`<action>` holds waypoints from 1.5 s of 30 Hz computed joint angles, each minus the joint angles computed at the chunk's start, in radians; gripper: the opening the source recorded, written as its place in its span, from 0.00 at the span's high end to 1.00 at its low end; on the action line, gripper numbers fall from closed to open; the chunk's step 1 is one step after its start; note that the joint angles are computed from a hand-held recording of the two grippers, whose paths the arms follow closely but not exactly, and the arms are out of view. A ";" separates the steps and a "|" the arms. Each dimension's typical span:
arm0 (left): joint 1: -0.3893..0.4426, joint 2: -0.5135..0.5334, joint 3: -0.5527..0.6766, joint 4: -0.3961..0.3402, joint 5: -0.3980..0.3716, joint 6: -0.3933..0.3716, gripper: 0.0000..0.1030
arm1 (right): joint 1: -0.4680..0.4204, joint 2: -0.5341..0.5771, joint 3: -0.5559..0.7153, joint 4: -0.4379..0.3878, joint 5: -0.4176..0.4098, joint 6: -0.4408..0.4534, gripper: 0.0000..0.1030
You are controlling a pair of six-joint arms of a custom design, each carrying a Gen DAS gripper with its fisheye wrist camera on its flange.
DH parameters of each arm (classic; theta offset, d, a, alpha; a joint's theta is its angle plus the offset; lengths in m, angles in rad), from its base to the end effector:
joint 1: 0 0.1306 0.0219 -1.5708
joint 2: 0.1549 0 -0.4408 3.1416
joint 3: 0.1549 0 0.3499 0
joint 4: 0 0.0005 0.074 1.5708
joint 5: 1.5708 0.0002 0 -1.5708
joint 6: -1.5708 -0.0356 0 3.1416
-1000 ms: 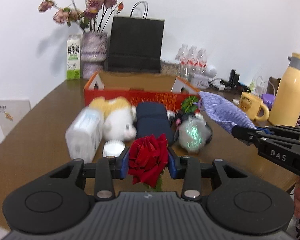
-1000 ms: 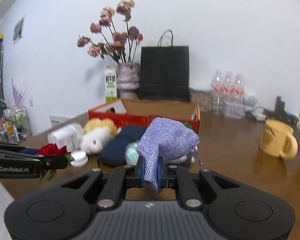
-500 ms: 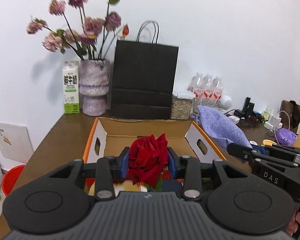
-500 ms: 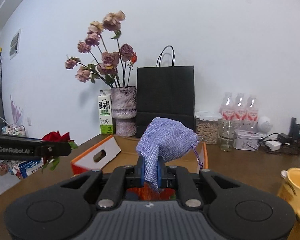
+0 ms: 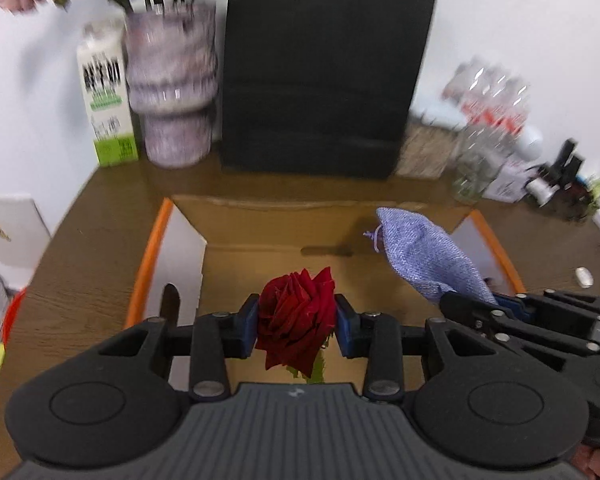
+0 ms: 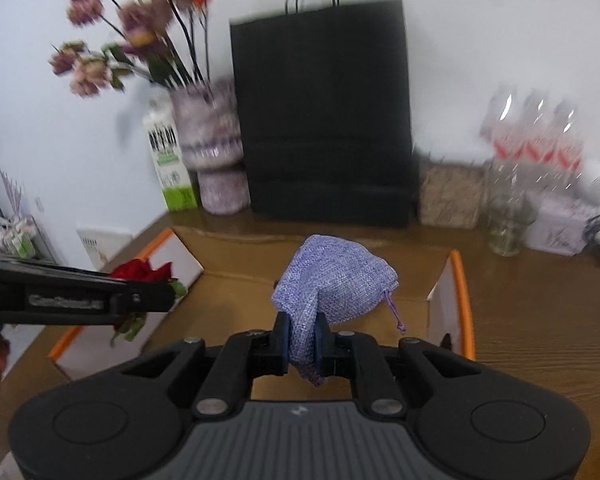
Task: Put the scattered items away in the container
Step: 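Carry rose and pouch into the box and open both tools, then withdraw both tools back toward the white bottle and iridescent bag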
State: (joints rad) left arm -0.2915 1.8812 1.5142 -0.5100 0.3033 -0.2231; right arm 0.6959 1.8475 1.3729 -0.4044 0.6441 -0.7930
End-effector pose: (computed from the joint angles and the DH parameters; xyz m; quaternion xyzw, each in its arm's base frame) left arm 0.5860 -0.1875 0.3158 0.2862 0.8860 -0.1535 0.3310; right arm 0.4613 0.3568 0.2920 0.1505 0.8861 -0.0011 0.4383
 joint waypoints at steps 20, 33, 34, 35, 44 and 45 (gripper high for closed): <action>-0.034 0.127 0.135 -0.063 -0.094 -0.038 0.04 | -0.064 0.059 0.092 -0.140 -0.118 0.046 0.19; -0.001 0.009 -0.002 0.067 -0.072 -0.006 0.00 | 0.001 0.014 0.111 -0.211 -0.019 0.015 0.00; 0.002 -0.002 -0.013 0.073 -0.070 -0.006 0.00 | 0.007 0.010 0.112 -0.217 -0.011 0.013 0.00; 0.006 -0.012 -0.024 0.080 -0.067 -0.008 0.00 | 0.013 0.006 0.113 -0.223 -0.001 0.009 0.00; 0.065 -0.124 -0.150 0.167 -0.005 -0.021 0.00 | 0.106 -0.039 0.104 -0.250 0.122 -0.034 0.00; 0.075 -0.141 -0.170 0.179 0.003 -0.023 0.00 | 0.122 -0.045 0.100 -0.253 0.141 -0.042 0.00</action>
State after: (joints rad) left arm -0.2162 1.7406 1.3437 -0.3313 0.3065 -0.2457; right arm 0.8176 1.8021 1.4729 -0.6572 0.7854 -0.8354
